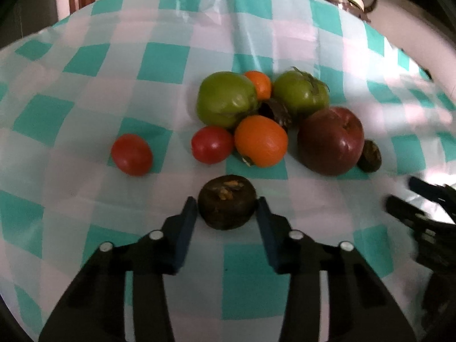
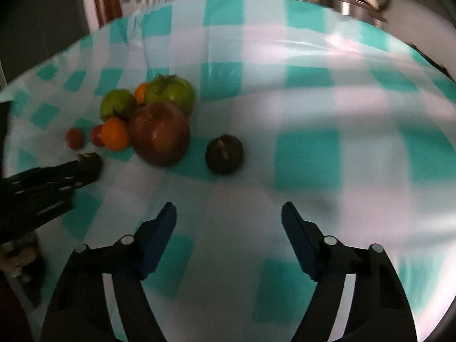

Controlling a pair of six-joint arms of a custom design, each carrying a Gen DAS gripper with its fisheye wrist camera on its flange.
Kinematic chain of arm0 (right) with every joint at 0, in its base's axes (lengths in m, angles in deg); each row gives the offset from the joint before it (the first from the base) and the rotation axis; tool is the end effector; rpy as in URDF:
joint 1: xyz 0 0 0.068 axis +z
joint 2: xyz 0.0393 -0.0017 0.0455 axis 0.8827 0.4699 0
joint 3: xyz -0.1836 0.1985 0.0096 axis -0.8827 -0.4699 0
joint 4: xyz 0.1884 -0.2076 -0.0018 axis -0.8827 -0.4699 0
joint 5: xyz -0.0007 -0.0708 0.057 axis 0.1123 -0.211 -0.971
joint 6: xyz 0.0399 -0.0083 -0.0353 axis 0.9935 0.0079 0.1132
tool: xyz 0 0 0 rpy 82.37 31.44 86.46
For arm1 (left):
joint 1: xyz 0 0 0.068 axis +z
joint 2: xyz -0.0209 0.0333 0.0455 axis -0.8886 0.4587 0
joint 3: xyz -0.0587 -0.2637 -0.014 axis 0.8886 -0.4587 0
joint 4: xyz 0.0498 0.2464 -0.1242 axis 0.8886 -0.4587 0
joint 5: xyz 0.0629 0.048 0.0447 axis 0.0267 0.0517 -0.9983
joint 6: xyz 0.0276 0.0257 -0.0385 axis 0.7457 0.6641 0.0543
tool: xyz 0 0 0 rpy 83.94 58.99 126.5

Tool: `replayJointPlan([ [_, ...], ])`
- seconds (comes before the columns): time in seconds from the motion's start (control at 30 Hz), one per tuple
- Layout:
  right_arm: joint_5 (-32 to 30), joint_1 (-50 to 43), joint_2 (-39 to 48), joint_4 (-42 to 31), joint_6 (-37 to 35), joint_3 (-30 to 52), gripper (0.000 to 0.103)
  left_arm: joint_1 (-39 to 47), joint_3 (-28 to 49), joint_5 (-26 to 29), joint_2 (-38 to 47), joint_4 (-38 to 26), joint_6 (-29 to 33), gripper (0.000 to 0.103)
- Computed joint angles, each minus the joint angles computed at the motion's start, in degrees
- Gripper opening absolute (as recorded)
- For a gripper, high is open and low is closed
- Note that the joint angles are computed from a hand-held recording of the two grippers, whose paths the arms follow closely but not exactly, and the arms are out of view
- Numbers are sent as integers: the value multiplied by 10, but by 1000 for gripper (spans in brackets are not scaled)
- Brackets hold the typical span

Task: Organize fruits
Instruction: 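Grasp a dark brown fruit with the left tool while the right tool grasps the other dark fruit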

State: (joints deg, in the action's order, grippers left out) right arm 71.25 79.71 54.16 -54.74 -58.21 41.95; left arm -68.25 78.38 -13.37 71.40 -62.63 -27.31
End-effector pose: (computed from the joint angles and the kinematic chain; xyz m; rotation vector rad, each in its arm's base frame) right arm 0.1974 0.0569 0.1846 -0.0477 2.4794 0.0153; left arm 0.2436 -0.0285 0.1763 0.2274 2.4718 -0.1882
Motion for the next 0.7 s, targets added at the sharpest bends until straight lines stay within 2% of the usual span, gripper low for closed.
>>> replayJointPlan([
  [0.1,-1,-17,90,41,-20,35,67,15,1,26,3,3,-3,42],
  [0.2,-6,-27,128,62,-37,56,62,18,2,37,6,6,-6,42],
  [0.3,-29,-38,130,76,-37,53,39,31,-11,58,-2,10,0,42],
  [0.33,-18,-33,126,78,-36,48,37,38,-12,66,-5,7,4,42],
  [0.43,-11,-12,65,54,2,14,37,46,-11,80,-1,9,5,42],
  [0.5,-8,29,-27,13,45,-27,37,56,-13,90,-5,6,10,42],
  [0.57,35,119,-135,-46,115,-66,37,59,-14,92,-7,4,12,42],
  [0.63,85,210,-205,-92,205,-91,37,67,-16,100,-9,1,16,42],
  [0.7,158,303,-214,-113,284,-88,37,71,-17,106,-10,1,14,42],
])
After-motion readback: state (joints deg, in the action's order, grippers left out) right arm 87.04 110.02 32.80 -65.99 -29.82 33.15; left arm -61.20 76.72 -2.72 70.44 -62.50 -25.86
